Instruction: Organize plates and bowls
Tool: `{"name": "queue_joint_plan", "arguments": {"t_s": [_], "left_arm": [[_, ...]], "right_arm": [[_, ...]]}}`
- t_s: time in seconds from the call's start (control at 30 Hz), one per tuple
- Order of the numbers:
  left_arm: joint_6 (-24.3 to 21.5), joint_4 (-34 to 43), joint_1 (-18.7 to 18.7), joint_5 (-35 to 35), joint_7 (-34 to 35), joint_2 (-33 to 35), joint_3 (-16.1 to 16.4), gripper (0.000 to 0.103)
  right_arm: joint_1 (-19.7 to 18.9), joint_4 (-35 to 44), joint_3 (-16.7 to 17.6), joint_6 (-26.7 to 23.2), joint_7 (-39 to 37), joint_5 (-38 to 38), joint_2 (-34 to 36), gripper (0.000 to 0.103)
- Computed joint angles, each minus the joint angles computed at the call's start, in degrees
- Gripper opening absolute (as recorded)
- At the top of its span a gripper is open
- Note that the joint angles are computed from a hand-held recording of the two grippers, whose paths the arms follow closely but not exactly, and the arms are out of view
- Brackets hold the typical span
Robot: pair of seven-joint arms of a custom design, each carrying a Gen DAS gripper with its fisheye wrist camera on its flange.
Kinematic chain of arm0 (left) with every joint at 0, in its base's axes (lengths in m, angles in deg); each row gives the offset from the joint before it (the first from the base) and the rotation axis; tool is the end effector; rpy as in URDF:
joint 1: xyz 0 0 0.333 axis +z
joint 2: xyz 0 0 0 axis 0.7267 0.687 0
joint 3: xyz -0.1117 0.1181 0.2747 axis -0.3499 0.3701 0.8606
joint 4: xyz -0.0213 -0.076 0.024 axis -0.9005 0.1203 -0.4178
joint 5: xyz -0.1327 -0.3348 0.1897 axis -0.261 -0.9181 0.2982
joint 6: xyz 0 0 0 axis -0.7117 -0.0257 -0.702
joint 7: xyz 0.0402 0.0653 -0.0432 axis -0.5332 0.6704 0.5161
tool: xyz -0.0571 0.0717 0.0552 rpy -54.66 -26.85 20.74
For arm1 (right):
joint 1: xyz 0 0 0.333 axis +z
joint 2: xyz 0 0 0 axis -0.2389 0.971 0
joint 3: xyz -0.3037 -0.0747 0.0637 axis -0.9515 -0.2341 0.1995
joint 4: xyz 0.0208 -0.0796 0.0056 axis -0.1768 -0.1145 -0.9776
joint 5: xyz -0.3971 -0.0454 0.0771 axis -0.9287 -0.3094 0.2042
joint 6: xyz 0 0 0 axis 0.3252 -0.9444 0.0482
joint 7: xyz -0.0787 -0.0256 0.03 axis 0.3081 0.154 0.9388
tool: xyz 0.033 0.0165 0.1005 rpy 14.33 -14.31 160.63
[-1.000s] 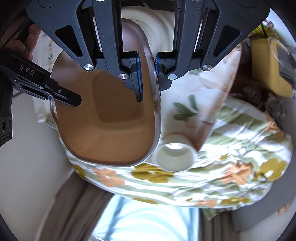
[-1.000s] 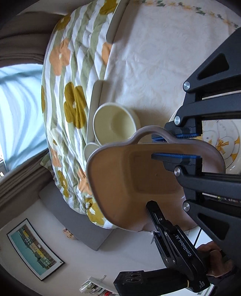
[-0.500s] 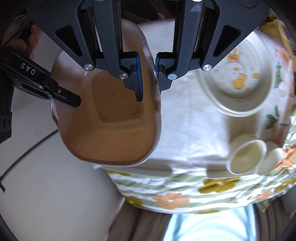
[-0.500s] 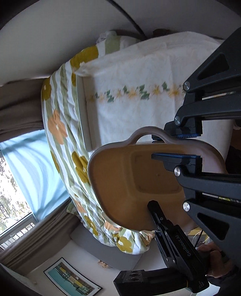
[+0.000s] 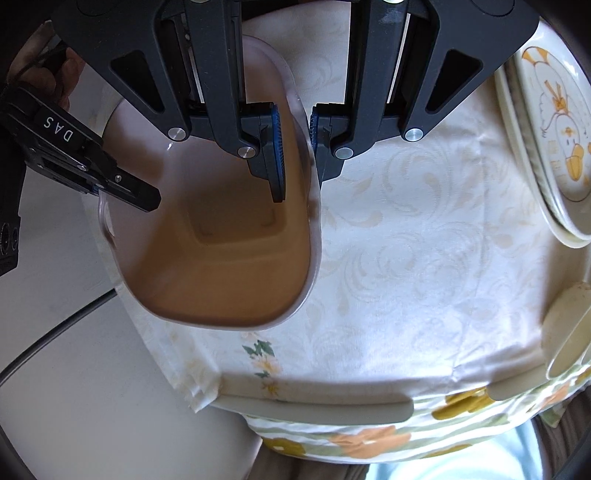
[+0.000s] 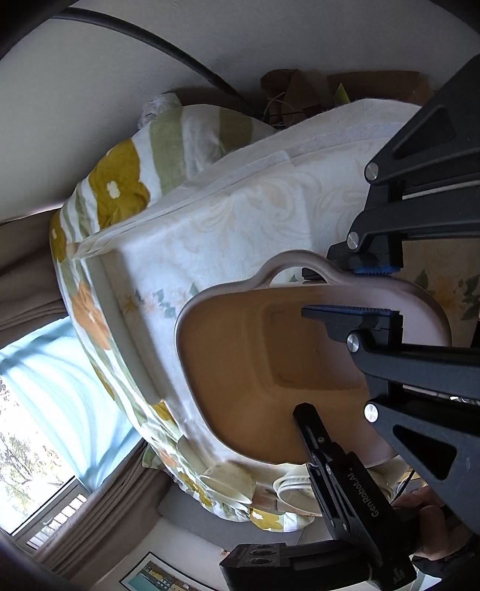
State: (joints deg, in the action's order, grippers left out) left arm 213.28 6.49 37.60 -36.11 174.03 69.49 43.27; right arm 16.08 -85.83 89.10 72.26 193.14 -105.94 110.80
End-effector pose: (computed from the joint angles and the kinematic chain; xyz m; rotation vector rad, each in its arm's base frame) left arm 0.7275 -0.2403 0.3268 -1.6519 2.5500 -0.7327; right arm 0.6289 0.4099 0.3673 -1.4328 2.1438 -0.1532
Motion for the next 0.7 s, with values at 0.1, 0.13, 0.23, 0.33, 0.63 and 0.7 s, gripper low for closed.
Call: {"name": "queue_joint_plan", "arguments": {"t_s": [0.1,0.13,0.23,0.33,0.63,0.7], "left_arm": [[-0.52,1.55,-0.39,0.81,-0.93,1.21,0.67,0.009],[-0.71,2.19,-0.46,1.05,-1.2,1.62,0.8,0.009],[-1.24,3.18,-0.52,1.3,-1.78,2.22,0.75,0.01],[-3.58,4.54,0.24,0.5,-1.35,2.79,-0.09,0.03],[0.35,1.56,-0.19,0.83,0.16,0.75,0.26,0.078],[0.77,1.45,-0.63,1.6,-0.4,0.6,0.83,0.078]], "right_arm": [[-0.65,-1.42,0.21,1.54,-0.78,0.2,-0.06,0.012],[-0.69,-1.37,0.26,1.62,-1.07,0.23,0.03,0.012],[-0.57,-0.95,0.18,1.3,-1.62,0.24,0.4,0.012],[-0.74,-1.21,0.26,2.07,-1.44,0.74,0.51,0.012],[-0.98,-1.41,0.15,3.77,0.08,2.09,0.87,0.014],[-0.61,-1.55,-0.24,3.63,0.76,1.84,0.69,0.03]]}}
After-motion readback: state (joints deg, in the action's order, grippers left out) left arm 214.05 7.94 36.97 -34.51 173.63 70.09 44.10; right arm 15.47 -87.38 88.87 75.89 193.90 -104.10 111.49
